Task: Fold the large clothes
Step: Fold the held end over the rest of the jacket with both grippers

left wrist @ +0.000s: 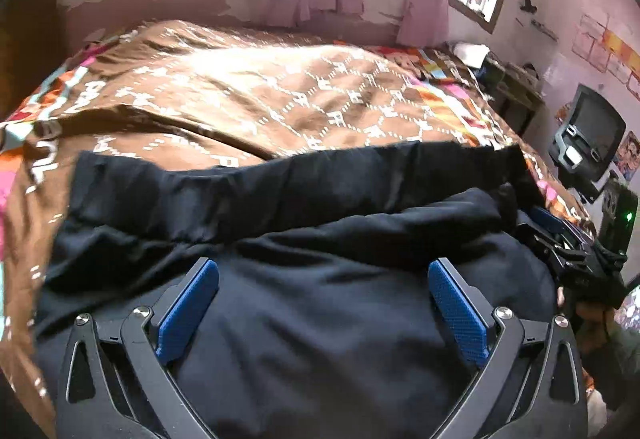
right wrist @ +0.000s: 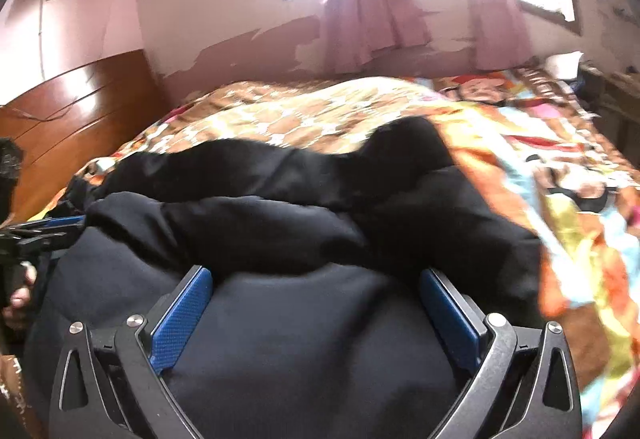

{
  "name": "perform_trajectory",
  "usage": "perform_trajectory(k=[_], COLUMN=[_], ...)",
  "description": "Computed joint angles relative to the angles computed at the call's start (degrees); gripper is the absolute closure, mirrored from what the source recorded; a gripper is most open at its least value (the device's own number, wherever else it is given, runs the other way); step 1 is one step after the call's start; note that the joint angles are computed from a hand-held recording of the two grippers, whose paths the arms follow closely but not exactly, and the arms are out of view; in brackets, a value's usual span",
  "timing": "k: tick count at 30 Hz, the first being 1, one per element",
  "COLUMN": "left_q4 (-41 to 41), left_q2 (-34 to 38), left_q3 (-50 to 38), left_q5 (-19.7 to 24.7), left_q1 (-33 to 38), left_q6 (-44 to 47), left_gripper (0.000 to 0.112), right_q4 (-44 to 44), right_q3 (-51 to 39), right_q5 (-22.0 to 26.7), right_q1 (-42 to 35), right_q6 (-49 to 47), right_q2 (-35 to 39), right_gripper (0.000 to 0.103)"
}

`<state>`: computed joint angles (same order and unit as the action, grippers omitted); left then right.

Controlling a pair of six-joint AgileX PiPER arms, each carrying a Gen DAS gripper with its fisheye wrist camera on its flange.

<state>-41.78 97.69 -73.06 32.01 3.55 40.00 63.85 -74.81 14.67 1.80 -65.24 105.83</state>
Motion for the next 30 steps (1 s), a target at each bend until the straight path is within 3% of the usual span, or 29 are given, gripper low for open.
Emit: perform_trajectory(k=[2, 4, 6, 9, 13, 16, 24, 30], left_q4=[-0.3, 0.6, 0.9, 0.8, -2.2, -5.5, -10.3, -8.8], left_q2=[-3.5, -6.6, -8.1, -7.7, -1.2, 4.1, 9.4, 12.5], left_q3=[3.0, 5.7, 7.2, 8.1, 4.4, 1.0, -2.2, -8.3], left_q5=[-1.3, -2.5, -2.1, 0.9, 13.1, 21.3, 26.7, 33.7], left_q1=[1.6, 4.0, 6.6, 11.9, 20.0, 23.7, 25.2, 26.4], left_q6=[0.5, 1.1, 2.4, 5.2, 7.7, 8.4, 12.8, 9.7], left_gripper=[0.01, 0.01, 0.01, 0.01, 0.01, 0.01, 0.01, 0.01], right_q4=[3.7, -1.9, -11.3, -16.5, -17.5, -18.6, -12.3, -10.7], right_q3=[2.9, 3.4, 1.8, -1.4, -8.0, -11.8, -9.6, -8.0], right_q5=[-2.5, -2.9, 0.9, 8.0, 22.1, 27.8, 28.9, 32.1], right_q1=[-1.2, -2.7, -5.4, -8.9, -13.1, -14.0, -15.3, -16.1], right_q6=[-4.0, 0.8, 9.9, 15.3, 17.5, 20.5, 19.4, 22.4], right_q2=[-2.5, -3.3, -2.6, -0.2, 5.3, 9.0, 9.9, 9.3], right_gripper=[0.0, 0.0, 0.0, 0.0, 0.0, 0.0, 0.0, 0.0])
